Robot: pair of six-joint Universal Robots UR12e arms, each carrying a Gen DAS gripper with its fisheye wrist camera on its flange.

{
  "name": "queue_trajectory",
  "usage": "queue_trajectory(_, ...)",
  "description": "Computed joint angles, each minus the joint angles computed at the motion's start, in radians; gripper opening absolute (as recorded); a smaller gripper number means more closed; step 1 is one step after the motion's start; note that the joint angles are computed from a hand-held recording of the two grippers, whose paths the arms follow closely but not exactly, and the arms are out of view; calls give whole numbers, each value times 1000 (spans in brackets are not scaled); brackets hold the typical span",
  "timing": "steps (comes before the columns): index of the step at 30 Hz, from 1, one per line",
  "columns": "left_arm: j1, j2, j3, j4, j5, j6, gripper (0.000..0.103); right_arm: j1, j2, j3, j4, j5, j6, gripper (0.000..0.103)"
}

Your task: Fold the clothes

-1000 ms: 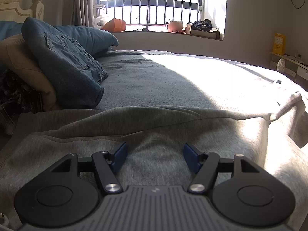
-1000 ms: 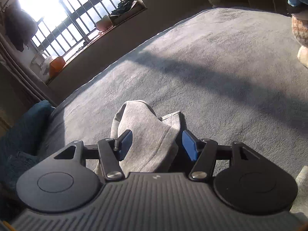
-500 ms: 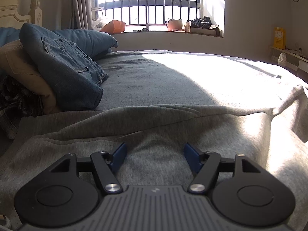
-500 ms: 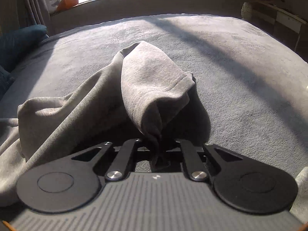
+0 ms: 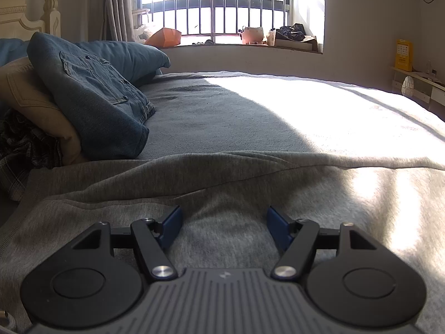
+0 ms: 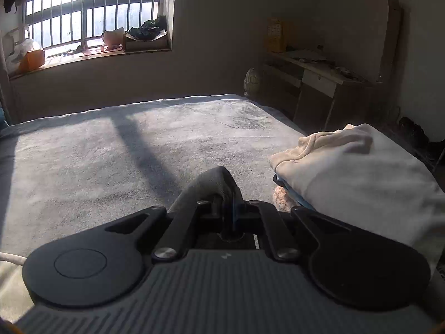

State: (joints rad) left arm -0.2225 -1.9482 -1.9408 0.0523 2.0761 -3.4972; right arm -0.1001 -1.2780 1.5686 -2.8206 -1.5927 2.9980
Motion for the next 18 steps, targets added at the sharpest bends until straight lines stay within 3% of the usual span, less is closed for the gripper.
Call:
queue_trajectory(3,0,0,0,1,-2,-1,69,-12,-6,29,10,-47,-6,3)
queue_trajectory(10,2,0,-1,1,-4,-2,69,-47,-45,148,46,-79,89,3)
queue_trajectory(13,2,-1,-1,3,-3,-1,69,-71,-60,187,151,-74,131,4)
queue_trajectory(16,2,-1,0,0,-2,0,69,-93,-59,188,308,-78,203,13)
queue_trajectory(18,1,-1,0,-1,0,1,69,-99,-63,203,308,-96,235,22)
